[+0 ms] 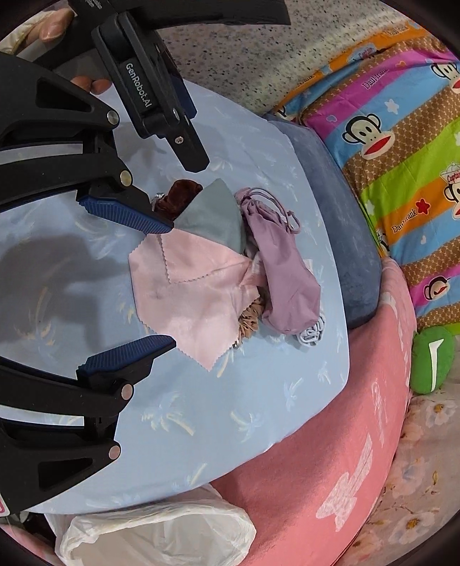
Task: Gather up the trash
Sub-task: 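Bring both tools back over the pile of cloths on the table, then grasp the lilac fabric mask with the left tool while the right grasps the pink cloth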
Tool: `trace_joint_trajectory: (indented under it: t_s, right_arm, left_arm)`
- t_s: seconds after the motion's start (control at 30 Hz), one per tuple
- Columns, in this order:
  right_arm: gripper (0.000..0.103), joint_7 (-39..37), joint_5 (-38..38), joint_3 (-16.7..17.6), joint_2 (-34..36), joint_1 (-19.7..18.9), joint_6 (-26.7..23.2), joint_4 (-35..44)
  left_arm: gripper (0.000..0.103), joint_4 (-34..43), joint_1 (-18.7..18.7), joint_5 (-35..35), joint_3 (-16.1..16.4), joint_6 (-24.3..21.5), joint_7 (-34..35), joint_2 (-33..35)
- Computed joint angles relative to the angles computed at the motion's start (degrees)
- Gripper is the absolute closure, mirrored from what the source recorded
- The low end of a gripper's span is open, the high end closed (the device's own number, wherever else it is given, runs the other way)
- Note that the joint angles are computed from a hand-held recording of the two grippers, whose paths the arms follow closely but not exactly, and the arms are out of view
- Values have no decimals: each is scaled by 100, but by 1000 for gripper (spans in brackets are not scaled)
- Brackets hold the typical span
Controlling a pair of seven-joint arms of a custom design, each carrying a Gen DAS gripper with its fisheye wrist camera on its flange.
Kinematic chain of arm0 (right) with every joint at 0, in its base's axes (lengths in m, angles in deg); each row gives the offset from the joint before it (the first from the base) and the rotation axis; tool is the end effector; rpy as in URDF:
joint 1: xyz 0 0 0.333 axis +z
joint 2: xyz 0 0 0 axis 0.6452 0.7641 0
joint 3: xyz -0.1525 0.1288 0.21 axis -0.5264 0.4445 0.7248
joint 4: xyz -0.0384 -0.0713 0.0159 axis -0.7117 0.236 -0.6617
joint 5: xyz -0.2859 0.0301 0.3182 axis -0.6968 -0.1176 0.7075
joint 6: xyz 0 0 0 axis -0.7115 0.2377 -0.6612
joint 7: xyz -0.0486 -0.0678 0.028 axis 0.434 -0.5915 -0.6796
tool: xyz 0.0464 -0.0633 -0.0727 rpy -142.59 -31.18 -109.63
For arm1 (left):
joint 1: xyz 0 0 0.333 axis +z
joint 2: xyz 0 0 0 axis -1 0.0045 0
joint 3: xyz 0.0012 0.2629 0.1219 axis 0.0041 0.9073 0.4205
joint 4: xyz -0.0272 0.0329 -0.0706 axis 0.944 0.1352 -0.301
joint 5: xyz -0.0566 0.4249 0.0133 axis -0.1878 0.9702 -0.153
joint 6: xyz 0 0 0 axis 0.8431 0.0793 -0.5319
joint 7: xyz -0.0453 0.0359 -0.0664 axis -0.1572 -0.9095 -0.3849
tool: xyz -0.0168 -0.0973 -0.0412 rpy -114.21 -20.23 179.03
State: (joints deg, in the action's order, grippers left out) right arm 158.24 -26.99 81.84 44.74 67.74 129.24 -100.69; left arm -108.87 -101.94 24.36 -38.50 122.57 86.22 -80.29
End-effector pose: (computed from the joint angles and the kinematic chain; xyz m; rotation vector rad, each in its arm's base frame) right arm 0.4426 0.3592 0.3387 -1.9457 1.5621 -0.2979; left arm 0.4194 -0.2867 0.3685 -2.1097 1.6249 -0.7650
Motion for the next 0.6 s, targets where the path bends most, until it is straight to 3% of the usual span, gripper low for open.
trace_joint_trajectory:
  t_s: [0.3,0.57,0.6]
  right_arm:
    - [46,307,-68,-253,172,-52,-46,271]
    - [46,-5,360,-333,439,-26,-191,407]
    - [46,-94,457,-339,484,-15,-190,424]
  left_arm:
    - [11,607,82,35,168,567,449,554]
    - [12,1684,-141,226,394,457,902,1638]
    - [15,1773,-189,225,433,434,970,1744]
